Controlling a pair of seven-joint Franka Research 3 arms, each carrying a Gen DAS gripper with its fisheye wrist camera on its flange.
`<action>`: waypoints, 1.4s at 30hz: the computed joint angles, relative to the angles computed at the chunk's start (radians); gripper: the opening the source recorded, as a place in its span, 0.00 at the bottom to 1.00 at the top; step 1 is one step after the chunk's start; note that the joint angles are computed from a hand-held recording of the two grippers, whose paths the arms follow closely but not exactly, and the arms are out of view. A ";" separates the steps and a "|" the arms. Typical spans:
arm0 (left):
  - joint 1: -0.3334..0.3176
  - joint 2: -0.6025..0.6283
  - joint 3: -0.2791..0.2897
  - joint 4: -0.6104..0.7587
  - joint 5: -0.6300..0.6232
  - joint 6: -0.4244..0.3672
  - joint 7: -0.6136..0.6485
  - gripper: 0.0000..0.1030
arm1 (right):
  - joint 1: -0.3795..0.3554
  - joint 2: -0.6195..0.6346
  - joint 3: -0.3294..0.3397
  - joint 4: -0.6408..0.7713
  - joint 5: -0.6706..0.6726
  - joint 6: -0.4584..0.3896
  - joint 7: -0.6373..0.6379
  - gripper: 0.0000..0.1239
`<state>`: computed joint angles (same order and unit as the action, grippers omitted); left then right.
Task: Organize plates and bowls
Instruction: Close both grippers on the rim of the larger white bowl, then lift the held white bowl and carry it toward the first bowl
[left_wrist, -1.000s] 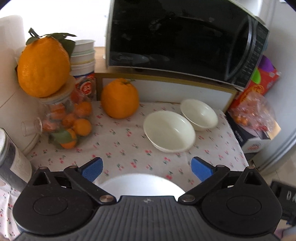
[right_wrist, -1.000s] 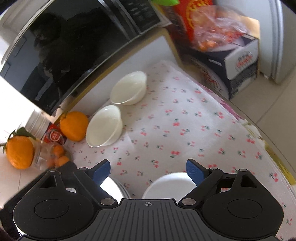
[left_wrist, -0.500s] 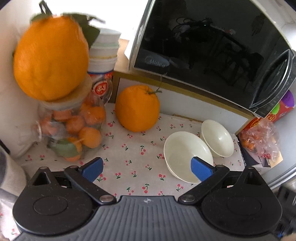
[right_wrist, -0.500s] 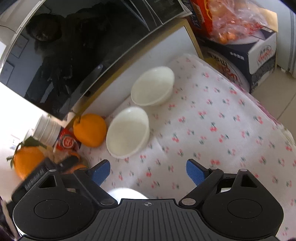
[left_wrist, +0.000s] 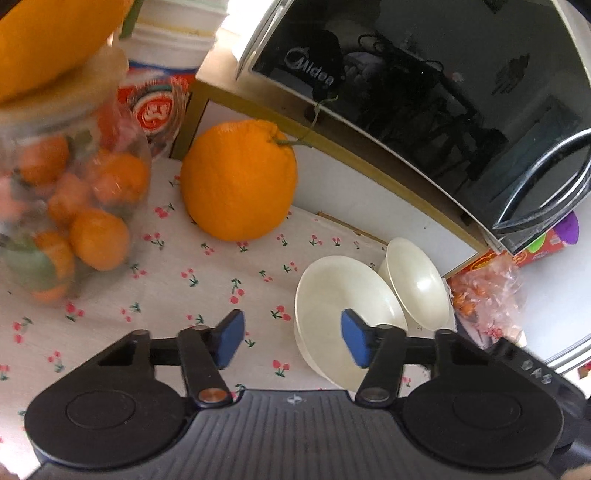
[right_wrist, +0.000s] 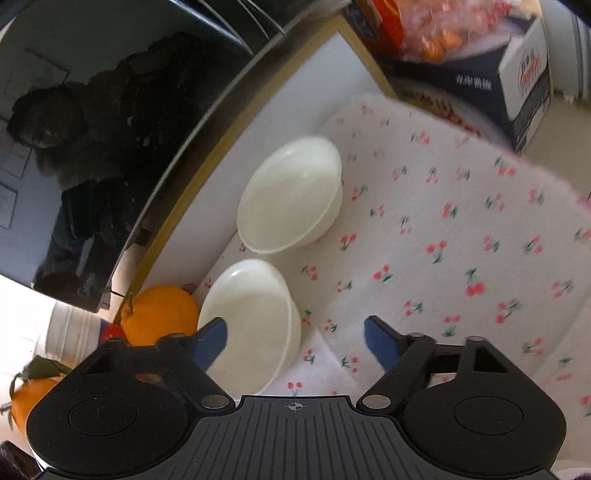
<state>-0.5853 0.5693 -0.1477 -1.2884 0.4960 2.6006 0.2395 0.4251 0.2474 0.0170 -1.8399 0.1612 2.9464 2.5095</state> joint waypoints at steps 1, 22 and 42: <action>0.003 0.001 -0.001 -0.003 -0.004 0.010 -0.005 0.43 | -0.006 0.009 0.010 0.003 0.019 0.011 -0.005 0.48; -0.014 0.033 0.017 0.016 0.002 0.050 -0.026 0.06 | 0.083 0.052 -0.086 -0.018 -0.053 0.129 0.161 0.10; -0.031 0.026 0.021 0.034 0.027 0.016 -0.028 0.05 | 0.070 0.024 -0.067 -0.026 0.007 0.122 0.067 0.06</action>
<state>-0.6159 0.5952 -0.1269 -1.2543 0.5228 2.6169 0.2111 0.4951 0.2716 -0.0495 -1.8663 0.1678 3.0688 2.5762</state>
